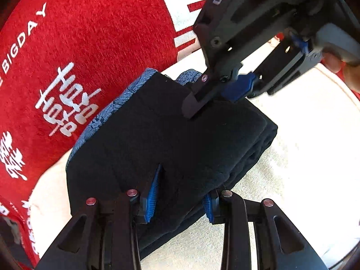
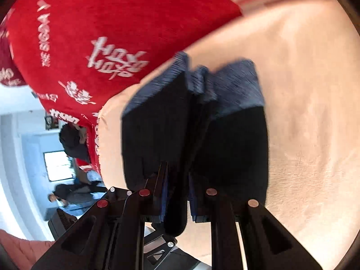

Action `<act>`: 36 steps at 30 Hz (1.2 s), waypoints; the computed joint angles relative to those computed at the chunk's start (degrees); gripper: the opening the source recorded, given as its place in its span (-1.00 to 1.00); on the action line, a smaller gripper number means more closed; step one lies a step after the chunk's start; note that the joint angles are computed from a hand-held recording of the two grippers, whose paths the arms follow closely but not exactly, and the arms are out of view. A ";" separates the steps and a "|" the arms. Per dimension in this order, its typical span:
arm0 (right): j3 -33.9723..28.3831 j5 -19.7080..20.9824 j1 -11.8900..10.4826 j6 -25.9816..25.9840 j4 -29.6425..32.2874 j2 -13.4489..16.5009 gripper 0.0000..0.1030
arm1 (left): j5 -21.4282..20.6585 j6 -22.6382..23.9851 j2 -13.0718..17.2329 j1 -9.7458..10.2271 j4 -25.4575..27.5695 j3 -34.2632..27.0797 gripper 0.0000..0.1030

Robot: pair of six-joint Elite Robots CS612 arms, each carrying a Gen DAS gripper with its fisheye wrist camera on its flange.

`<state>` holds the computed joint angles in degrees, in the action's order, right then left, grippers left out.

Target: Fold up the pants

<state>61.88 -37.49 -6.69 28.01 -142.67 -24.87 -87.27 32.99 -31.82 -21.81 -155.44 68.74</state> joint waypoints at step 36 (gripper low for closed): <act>11.03 -32.49 4.25 -2.18 -5.51 -11.18 -0.37 | -0.98 -20.20 3.07 5.71 22.74 -14.54 0.40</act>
<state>72.91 -69.97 -2.45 25.83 -148.18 -36.04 -88.25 12.79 -28.75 -16.09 -132.69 54.20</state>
